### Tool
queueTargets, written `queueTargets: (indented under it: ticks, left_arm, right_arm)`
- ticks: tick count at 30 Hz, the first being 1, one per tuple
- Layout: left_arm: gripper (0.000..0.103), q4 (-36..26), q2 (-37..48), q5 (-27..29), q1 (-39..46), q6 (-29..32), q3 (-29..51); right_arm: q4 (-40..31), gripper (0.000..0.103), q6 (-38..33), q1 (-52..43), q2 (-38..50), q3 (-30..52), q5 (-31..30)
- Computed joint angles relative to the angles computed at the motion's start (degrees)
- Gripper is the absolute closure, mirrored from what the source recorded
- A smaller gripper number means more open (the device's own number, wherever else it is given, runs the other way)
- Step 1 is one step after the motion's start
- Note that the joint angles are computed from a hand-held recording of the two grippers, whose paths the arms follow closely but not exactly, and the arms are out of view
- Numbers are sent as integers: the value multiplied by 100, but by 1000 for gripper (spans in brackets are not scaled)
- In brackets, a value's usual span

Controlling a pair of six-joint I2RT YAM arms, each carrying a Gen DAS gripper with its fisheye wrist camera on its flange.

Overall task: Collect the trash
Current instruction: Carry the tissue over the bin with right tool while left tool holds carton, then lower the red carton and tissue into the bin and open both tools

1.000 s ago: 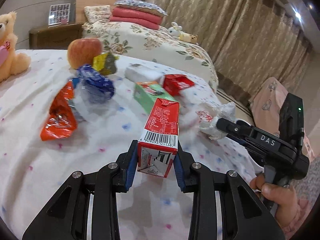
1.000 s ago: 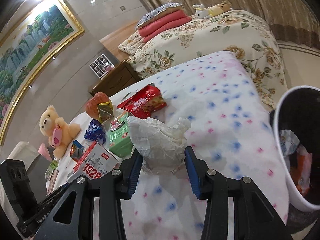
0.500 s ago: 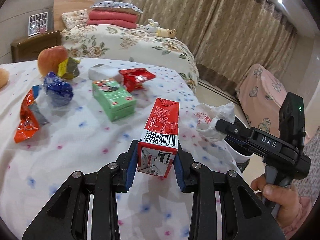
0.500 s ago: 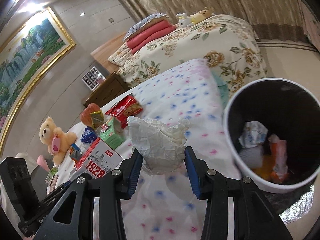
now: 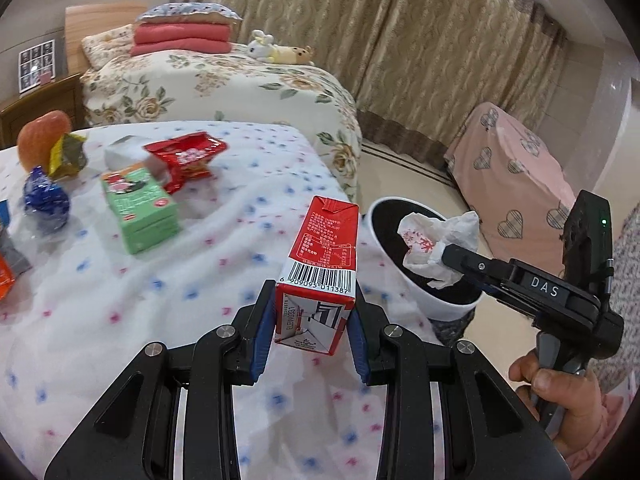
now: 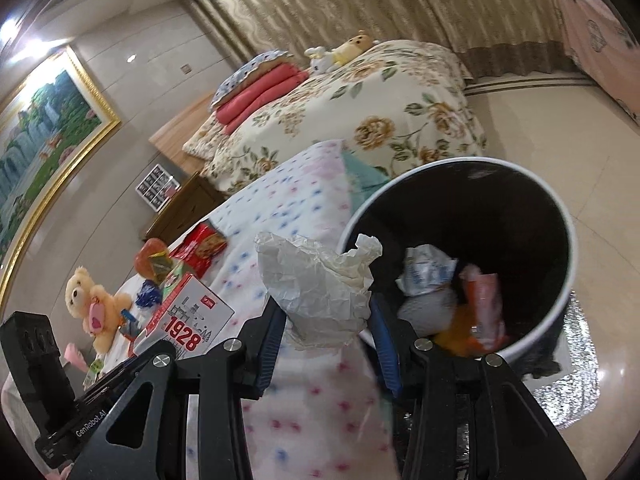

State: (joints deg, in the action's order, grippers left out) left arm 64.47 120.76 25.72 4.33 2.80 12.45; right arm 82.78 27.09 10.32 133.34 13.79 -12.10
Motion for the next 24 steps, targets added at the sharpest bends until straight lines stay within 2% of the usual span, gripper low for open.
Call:
queueTargets:
  ticks: [14, 24]
  left_arm:
    - [72, -339, -112, -515, -1006, -396, 357]
    - [72, -698, -150, -823, -1659, -589, 754]
  right_arm:
    - [396, 60, -281, -1048, 333, -196, -500]
    - [75, 58, -496, -1426, 267, -109, -593]
